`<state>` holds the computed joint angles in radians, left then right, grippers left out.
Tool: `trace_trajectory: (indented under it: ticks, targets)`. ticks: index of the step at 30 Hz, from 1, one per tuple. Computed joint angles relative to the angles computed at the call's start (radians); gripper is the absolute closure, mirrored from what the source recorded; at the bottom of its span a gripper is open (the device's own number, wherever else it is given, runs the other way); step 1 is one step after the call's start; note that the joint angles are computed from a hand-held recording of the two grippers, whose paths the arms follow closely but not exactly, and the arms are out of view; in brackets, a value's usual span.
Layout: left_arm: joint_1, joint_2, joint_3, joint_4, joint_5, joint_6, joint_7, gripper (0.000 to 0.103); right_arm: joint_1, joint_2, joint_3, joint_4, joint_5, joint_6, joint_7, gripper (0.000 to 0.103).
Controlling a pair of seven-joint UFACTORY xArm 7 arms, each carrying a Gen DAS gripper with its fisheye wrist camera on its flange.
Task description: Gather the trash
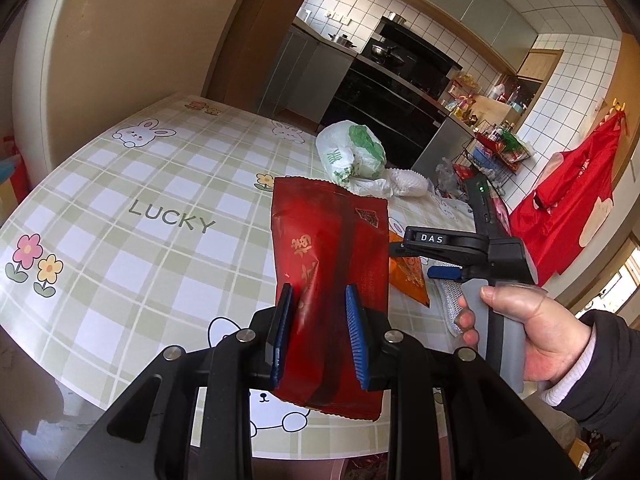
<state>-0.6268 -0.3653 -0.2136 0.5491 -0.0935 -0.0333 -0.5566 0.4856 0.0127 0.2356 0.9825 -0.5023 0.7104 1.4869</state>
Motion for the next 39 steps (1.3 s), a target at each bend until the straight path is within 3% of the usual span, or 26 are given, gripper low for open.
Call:
trace_trajectory:
  ticks: [6, 9, 15, 22, 29, 33, 39]
  targets:
    - [0.005, -0.011, -0.005, -0.021, 0.000, -0.019, -0.016, 0.077, 0.025, 0.058, -0.004, 0.079, -0.004, 0.108, -0.054, 0.010]
    - [-0.009, -0.012, 0.006, -0.028, -0.003, -0.033, -0.023, 0.077, 0.045, 0.073, -0.002, 0.100, -0.038, 0.123, -0.083, 0.026]
    - [-0.020, -0.020, 0.017, -0.040, -0.005, -0.035, -0.039, 0.077, 0.050, 0.037, -0.006, 0.046, -0.041, 0.011, -0.114, 0.042]
    - [0.004, -0.054, -0.012, -0.054, 0.004, -0.017, -0.066, 0.077, 0.046, -0.013, 0.013, -0.004, -0.064, -0.085, -0.101, 0.051]
    - [0.031, -0.113, -0.049, -0.057, 0.017, 0.038, -0.101, 0.077, 0.027, -0.153, 0.070, -0.101, -0.134, -0.126, -0.030, 0.051]
    - [0.046, -0.165, -0.081, -0.048, 0.030, 0.087, -0.126, 0.077, 0.009, -0.301, 0.143, -0.176, -0.167, -0.095, 0.013, 0.051]
    - [0.045, -0.234, -0.126, -0.017, 0.048, 0.164, -0.161, 0.077, 0.026, -0.564, 0.250, -0.287, -0.098, -0.007, -0.023, 0.051]
